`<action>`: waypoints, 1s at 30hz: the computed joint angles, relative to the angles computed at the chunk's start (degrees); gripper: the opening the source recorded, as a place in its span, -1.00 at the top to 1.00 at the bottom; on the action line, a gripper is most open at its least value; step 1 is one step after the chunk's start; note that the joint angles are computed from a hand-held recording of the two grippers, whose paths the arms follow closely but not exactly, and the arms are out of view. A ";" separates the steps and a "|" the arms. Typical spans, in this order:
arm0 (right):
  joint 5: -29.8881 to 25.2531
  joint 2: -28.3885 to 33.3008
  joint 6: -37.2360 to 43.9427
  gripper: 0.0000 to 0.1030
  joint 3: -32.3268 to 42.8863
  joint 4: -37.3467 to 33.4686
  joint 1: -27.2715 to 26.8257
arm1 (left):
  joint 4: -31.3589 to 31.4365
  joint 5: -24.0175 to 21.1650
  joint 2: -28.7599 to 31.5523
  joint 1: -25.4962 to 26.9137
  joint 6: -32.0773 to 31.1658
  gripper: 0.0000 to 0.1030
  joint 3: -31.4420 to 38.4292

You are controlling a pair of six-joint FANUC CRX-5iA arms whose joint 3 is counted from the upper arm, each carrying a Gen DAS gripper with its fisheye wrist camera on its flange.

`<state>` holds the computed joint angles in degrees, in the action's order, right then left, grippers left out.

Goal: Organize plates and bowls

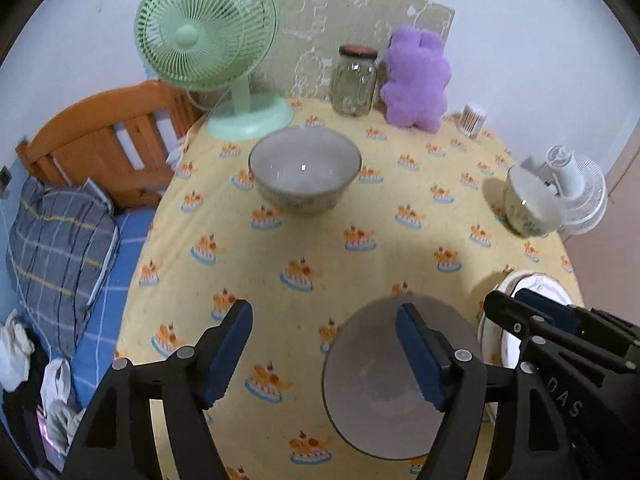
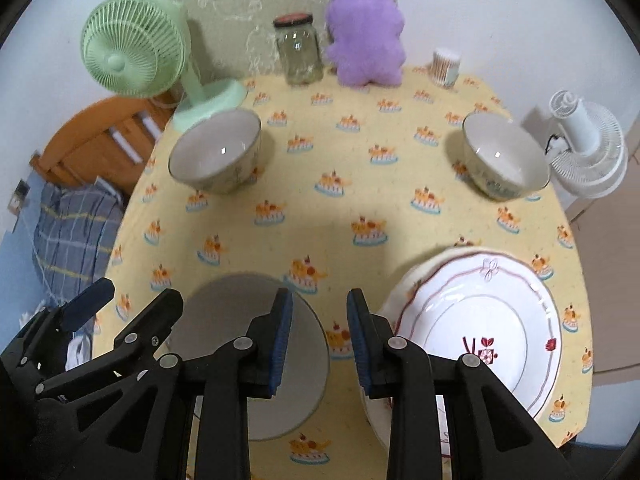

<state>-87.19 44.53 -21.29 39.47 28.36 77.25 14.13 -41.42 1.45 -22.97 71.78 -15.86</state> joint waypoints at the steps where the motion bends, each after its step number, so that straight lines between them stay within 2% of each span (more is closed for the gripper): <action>1: -0.88 0.52 0.20 0.38 1.15 0.24 -0.12 | 1.35 0.28 -0.05 0.48 -1.67 -0.50 0.01; 7: -6.59 4.93 3.12 0.38 9.93 2.51 -0.99 | 4.33 0.24 1.03 2.39 -7.48 -0.73 1.85; 11: -8.11 6.92 5.14 0.38 14.18 2.59 -1.88 | 4.53 0.42 2.03 3.05 -6.89 -0.73 3.28; 14: -7.31 7.34 7.65 0.38 15.03 3.40 -2.68 | 3.61 0.74 3.40 3.09 -5.00 -0.73 4.92; 18: -1.20 5.02 11.74 0.38 10.24 3.64 -4.60 | -1.36 0.97 5.87 2.34 0.84 -0.73 8.62; 22: 0.27 5.80 17.88 0.38 10.19 5.19 -6.55 | -5.08 0.29 9.30 1.53 7.37 -0.73 12.78; 23: 0.84 5.78 18.80 0.30 9.77 5.72 -6.98 | -6.52 0.28 9.84 1.21 9.20 -0.73 13.63; 25: 0.93 6.19 19.92 -0.05 9.31 7.26 -7.78 | -9.74 0.27 11.20 0.79 13.48 -0.73 15.70; 27: 1.72 5.49 19.05 -0.62 6.81 8.63 -8.63 | -10.91 -0.13 12.53 1.05 15.88 -0.73 17.27; 29: 7.30 1.99 15.95 -1.00 0.44 7.98 -9.73 | -12.91 -1.10 14.10 1.12 18.27 -0.73 19.37; 30: 11.40 0.05 14.77 -1.00 -3.13 7.58 -10.55 | -13.52 -1.20 14.78 1.12 18.70 -0.73 20.10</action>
<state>-75.79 44.58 -6.52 36.34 35.94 66.71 0.61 -42.61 16.23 -21.84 90.48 4.24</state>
